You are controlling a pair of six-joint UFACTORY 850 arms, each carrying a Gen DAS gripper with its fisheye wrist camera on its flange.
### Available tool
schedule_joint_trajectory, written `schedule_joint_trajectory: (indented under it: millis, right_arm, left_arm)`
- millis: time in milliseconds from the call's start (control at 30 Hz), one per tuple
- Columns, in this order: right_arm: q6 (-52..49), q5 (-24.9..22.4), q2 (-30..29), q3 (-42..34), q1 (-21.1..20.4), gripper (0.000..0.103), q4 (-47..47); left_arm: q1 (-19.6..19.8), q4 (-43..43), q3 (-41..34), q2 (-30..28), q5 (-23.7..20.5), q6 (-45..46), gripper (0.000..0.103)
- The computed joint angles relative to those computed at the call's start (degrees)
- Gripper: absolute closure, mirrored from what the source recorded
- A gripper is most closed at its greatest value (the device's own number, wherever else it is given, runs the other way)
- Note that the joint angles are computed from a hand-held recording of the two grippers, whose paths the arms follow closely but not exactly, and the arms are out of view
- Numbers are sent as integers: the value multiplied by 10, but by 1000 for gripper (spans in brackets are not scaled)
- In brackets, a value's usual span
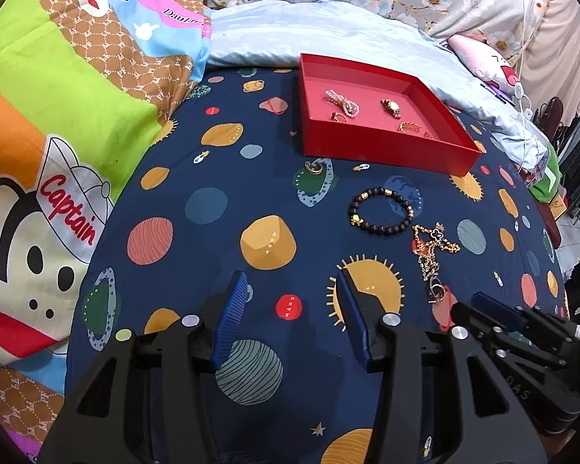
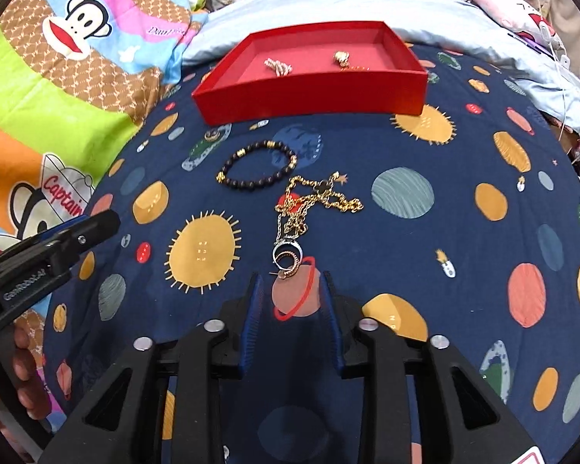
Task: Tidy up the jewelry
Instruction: 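Reach the right tool to the gold chain and grasp its ring end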
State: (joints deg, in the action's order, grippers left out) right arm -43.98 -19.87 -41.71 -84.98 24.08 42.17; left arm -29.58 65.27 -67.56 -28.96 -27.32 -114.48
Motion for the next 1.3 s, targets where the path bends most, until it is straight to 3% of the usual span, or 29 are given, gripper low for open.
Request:
schedule_joint_trajectory:
  millis: [167,433,733,1100,1300]
  right_arm:
    - [24,-5,-12,-12,1,88,-17]
    - [55,-12,-31,-37,2,88,-40]
    - [32,-22,-38,-45,3,103,-26]
    - [-25,2,-5,-9,-11,103,42]
    - [-30,-33,-19,-30,-11,101,32]
  left_arm:
    - [1,0,2,-1,7,0,57]
    - [4,-4,-1,-4,16,6,57]
    - [4,-4,-4,-7,20,5,57]
    - [0,1,-9,-7,27,4,57]
    - [-6,0,-19,-13,28,11,51]
